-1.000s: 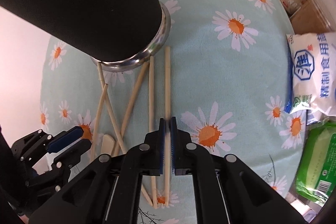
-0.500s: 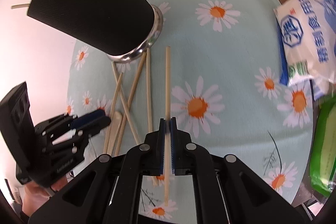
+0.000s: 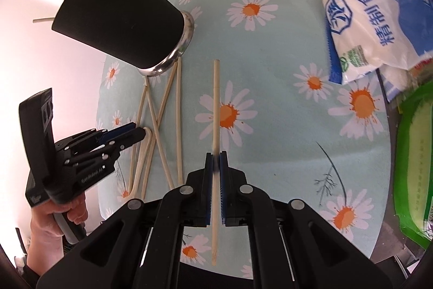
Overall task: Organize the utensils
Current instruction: 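Close the left gripper on another wooden chopstick while the right gripper holds its chopstick, then lift both chopsticks and carry them above the black holder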
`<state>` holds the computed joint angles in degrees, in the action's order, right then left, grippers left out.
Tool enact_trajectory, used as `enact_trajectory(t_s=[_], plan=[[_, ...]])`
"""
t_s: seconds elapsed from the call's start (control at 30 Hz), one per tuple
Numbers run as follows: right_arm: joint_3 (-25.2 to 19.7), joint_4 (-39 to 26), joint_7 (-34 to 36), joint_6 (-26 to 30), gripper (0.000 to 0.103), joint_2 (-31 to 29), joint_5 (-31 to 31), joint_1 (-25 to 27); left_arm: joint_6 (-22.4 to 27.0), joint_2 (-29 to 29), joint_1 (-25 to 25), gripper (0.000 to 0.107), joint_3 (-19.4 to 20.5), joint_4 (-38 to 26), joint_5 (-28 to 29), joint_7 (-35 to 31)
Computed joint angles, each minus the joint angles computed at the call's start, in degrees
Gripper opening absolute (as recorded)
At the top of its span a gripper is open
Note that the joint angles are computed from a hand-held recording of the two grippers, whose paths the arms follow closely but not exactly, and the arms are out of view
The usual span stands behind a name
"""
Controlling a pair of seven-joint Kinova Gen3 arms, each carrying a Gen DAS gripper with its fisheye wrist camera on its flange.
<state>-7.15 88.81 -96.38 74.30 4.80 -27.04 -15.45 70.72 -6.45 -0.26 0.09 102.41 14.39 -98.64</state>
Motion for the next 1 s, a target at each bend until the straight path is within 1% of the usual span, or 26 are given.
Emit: enact_trajectory(t_s=[0.07,0.1,0.23,0.33,0.47,0.53,0.63,0.83,1.0], plan=[[0.10,0.72,1.55,-0.05,0.005,-0.34,-0.84,0.37,0.05,0.30,-0.21,0.012,-0.19,-0.17,0.30,0.58],[0.15,1.06,2.25,-0.11,0.005,-0.46,-1.36,0.53,-0.03,0.31,-0.42,0.005,-0.48,-0.07,0.73,0.54],[0.41,2.05,5.29,-0.43,0.005,-1.17,-2.95,1.12,-0.35,0.07,-0.70,0.004,-0.26,0.03,-0.38,2.05],[0.44,2.25,6.12,-0.81,0.005,-1.39,-3.84,1.15,-0.75,-0.60,-0.62,0.004,-0.07,0.41,-0.92,3.42],[0.14,2.05,8.20,-1.74,0.005,-1.99,-5.15,0.80,-1.13,-3.21,-0.47,0.004,-0.39,0.90,-0.76,4.10],[-0.36,1.92,9.08,-2.90,0.005,-2.48,-4.45,-0.01,-1.29,-4.65,-0.51,0.004,-0.75,1.25,-0.48,4.42],[-0.49,1.93,10.71,-3.89,0.005,-2.82,-6.03,-0.51,-1.14,-7.00,-0.78,0.004,-1.55,1.57,-0.22,4.83],[-1.50,1.88,11.94,-8.12,0.006,-3.60,-7.91,-2.48,-1.25,-11.67,-1.28,0.004,-5.50,1.55,2.52,2.01],[-2.86,1.02,8.32,-12.69,0.006,-4.72,-6.15,-5.17,-0.94,-13.71,-1.03,0.004,-9.90,0.08,6.02,-3.96]])
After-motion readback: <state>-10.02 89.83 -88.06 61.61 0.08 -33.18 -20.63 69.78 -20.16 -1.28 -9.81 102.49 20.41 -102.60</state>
